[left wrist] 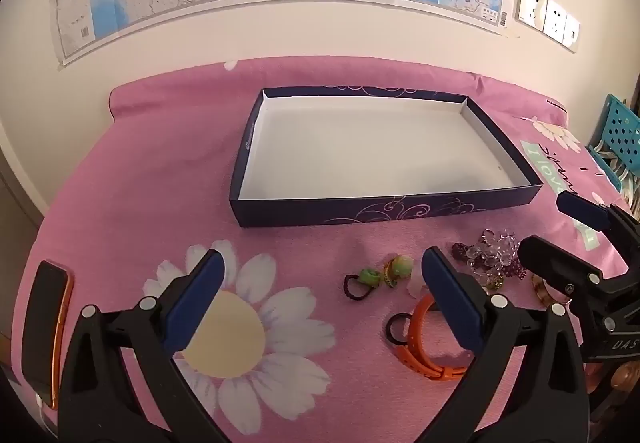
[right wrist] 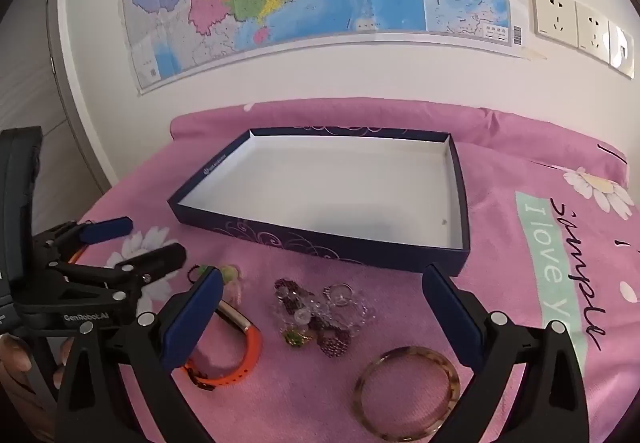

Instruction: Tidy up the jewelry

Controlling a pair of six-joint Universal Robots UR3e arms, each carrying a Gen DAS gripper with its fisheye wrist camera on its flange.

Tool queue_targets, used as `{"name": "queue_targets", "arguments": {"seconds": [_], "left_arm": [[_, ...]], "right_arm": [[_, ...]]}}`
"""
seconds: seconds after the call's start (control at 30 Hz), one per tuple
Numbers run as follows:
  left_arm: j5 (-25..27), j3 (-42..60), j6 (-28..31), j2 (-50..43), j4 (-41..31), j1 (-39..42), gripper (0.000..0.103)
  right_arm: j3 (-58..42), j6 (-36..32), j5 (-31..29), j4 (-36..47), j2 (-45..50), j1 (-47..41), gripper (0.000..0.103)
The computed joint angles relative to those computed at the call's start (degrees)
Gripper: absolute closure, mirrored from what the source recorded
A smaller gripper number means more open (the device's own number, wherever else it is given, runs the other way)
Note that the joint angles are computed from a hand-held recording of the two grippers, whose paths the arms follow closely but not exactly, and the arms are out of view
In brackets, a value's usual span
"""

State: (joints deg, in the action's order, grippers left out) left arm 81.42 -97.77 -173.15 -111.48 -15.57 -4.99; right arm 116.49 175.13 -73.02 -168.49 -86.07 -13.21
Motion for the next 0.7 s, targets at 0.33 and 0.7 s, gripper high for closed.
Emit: {"name": "queue_targets", "arguments": {"seconds": [0.33, 0.7], "left_arm": [[0.4, -0.3, 1.4, 0.5, -0.1, 0.3, 0.006], [1.2, -0.6, 1.1, 0.4, 0.9, 0.0, 0.006]], "right_arm": [[-1.4, 0.0, -2.5, 3.0, 0.3, 1.3, 0.007], [0.7, 0.0, -1.2, 1.5, -1.3, 0.1, 0.007]]}}
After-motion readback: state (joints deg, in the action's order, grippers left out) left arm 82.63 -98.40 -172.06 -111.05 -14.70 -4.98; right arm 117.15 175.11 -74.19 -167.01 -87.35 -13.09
